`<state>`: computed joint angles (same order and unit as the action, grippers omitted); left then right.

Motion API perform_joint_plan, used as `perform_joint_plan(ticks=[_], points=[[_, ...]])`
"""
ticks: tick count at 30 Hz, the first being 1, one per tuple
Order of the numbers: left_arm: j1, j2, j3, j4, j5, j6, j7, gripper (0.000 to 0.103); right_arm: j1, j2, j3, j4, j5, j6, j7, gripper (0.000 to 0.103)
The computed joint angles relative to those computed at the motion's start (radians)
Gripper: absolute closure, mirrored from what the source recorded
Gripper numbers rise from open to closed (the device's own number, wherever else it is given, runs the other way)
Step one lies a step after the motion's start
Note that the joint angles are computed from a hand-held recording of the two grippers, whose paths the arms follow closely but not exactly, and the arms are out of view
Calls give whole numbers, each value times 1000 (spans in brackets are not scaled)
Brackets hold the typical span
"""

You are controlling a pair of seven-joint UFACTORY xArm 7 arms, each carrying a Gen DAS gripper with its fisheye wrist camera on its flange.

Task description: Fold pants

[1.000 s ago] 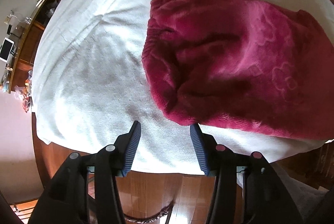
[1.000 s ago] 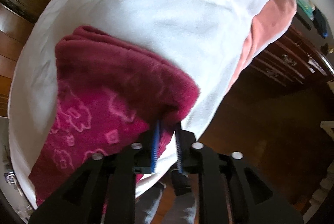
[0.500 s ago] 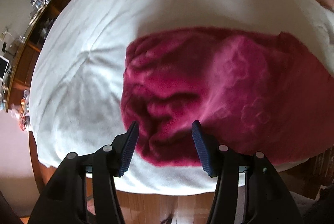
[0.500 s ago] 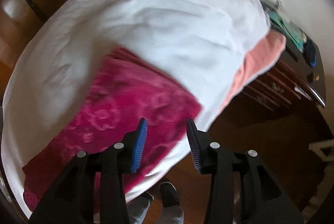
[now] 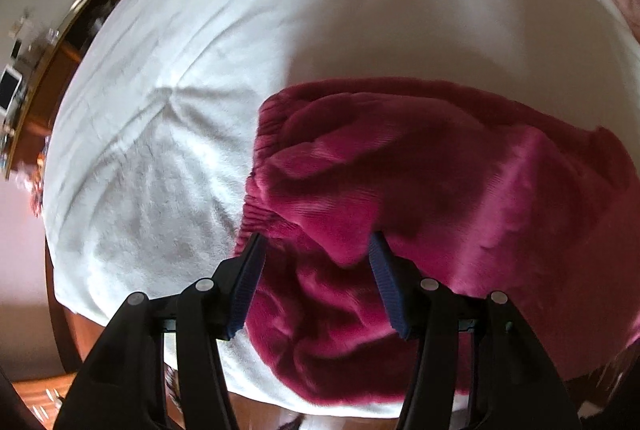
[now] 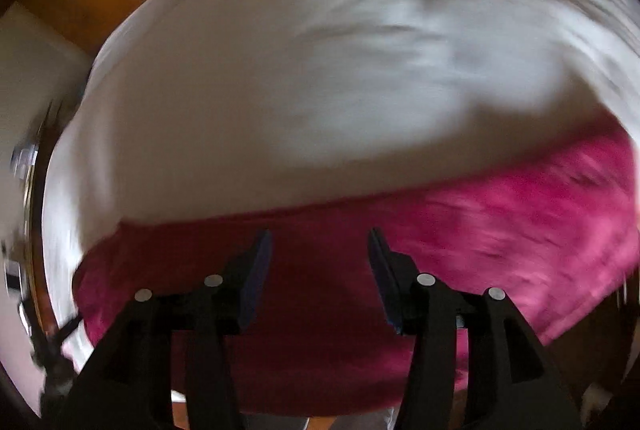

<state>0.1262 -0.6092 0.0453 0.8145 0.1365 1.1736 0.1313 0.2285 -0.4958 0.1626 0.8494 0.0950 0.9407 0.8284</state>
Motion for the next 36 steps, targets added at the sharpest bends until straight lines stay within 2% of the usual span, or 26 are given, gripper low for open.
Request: perform_joint_plan(ticks=[4,8,15,22,24,25,26,31,36], points=[[13,46,6,6,2,-14,-17,49,57,215,-1,151,64,-90,-94,52],[17,68,15,3,-5,-31,-18,47,100,423,11,330,100,-99,-199,52],[21,101,20,5,-20,-43,-20,47,131,685,31,600,156,-43,-323,52],[21,141,2,12,9,-81,-36,47,152,834,49,739,197,16,-403,52],[21,152,4,19,4,-80,-45,46,165,866,40,776,168,41,-402,70],[22,156,5,22,2,-78,-50,45,174,866,31,782,141,56,-386,89],[22,159,7,24,1,-78,-51,44,169,868,28,783,146,56,-381,93],[24,169,17,25,-4,-93,-42,39,169,871,13,797,106,60,-359,97],[38,163,14,-2,18,-118,-58,27,191,918,4,838,49,68,-311,98]])
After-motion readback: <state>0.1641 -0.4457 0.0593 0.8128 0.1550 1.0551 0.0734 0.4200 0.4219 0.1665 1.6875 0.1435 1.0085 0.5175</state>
